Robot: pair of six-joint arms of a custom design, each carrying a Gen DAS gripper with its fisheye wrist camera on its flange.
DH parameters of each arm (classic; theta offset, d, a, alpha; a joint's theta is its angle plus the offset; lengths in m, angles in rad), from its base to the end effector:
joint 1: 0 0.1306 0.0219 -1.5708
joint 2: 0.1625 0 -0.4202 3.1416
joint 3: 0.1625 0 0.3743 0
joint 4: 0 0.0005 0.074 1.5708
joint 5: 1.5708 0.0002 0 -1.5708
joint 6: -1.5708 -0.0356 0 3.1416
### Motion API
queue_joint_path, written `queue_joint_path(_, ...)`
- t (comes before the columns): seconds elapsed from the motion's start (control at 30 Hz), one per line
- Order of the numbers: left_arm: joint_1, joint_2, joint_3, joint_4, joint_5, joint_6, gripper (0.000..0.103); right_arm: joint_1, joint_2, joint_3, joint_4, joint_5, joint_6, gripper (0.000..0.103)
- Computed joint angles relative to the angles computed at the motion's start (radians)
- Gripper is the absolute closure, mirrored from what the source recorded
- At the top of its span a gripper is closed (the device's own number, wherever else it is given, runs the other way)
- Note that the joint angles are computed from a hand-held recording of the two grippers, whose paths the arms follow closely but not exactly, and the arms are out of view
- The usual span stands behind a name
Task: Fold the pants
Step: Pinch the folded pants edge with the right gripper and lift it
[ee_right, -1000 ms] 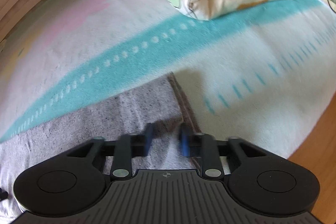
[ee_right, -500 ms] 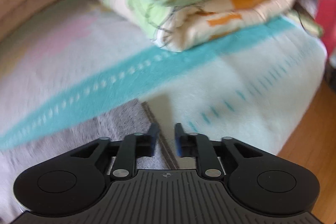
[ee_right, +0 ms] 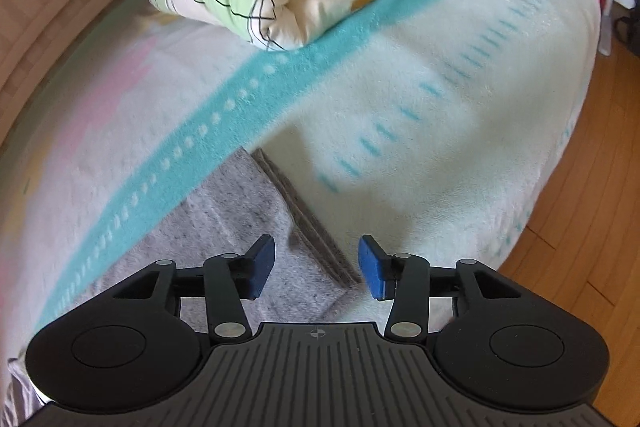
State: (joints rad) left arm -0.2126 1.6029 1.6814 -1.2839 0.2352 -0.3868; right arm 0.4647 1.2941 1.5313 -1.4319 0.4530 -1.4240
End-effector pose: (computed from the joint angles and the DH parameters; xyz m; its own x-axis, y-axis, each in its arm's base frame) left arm 0.5015 -0.1173 0.4707 -0.7374 0.5345 -0.4130 0.6098 0.7897 -0.0668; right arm 0.3439 0.1544 0.5373 -0.3781 0.8054 -0.4564 0.7846 0.5404 0.3038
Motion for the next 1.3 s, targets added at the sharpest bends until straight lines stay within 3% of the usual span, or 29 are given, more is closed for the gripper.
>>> queue_joint_path(0.17,-0.005,0.011,0.003,0.003,0.004,0.013,0.026,-0.028,-0.041,-0.068,0.088,-0.085,-0.019,0.057)
queue_joint_path(0.5,-0.005,0.019,0.011,-0.005,0.008,0.019,0.025,-0.053,-0.073,-0.126,0.16,-0.167,-0.031,0.046)
queue_joint_path(0.53,-0.004,0.021,0.012,-0.006,0.009,0.021,0.025,-0.057,-0.08,-0.135,0.183,-0.181,-0.027,0.047)
queue_joint_path(0.63,-0.001,0.019,0.012,-0.008,0.012,0.017,0.024,-0.055,-0.096,-0.151,0.244,-0.183,-0.016,0.061)
queue_joint_path(0.73,-0.001,0.017,0.008,-0.004,0.011,0.018,0.024,-0.054,-0.113,-0.168,0.3,-0.173,-0.007,0.061)
queue_joint_path(0.77,-0.001,0.016,0.007,-0.004,0.011,0.016,0.024,-0.057,-0.116,-0.172,0.305,-0.176,-0.007,0.061)
queue_joint_path(0.87,-0.002,0.015,0.005,-0.004,0.011,0.017,0.023,-0.067,-0.096,-0.151,0.212,-0.21,-0.034,0.061)
queue_joint_path(1.1,0.001,0.023,0.017,-0.019,0.016,0.016,0.023,-0.061,-0.134,-0.186,0.239,-0.279,-0.098,0.06)
queue_joint_path(1.23,-0.001,0.022,0.015,-0.017,0.011,0.014,0.023,-0.07,-0.133,-0.195,0.269,-0.271,-0.115,0.06)
queue_joint_path(1.3,-0.001,0.022,0.015,-0.019,0.012,0.016,0.022,-0.068,-0.135,-0.2,0.301,-0.215,-0.115,0.06)
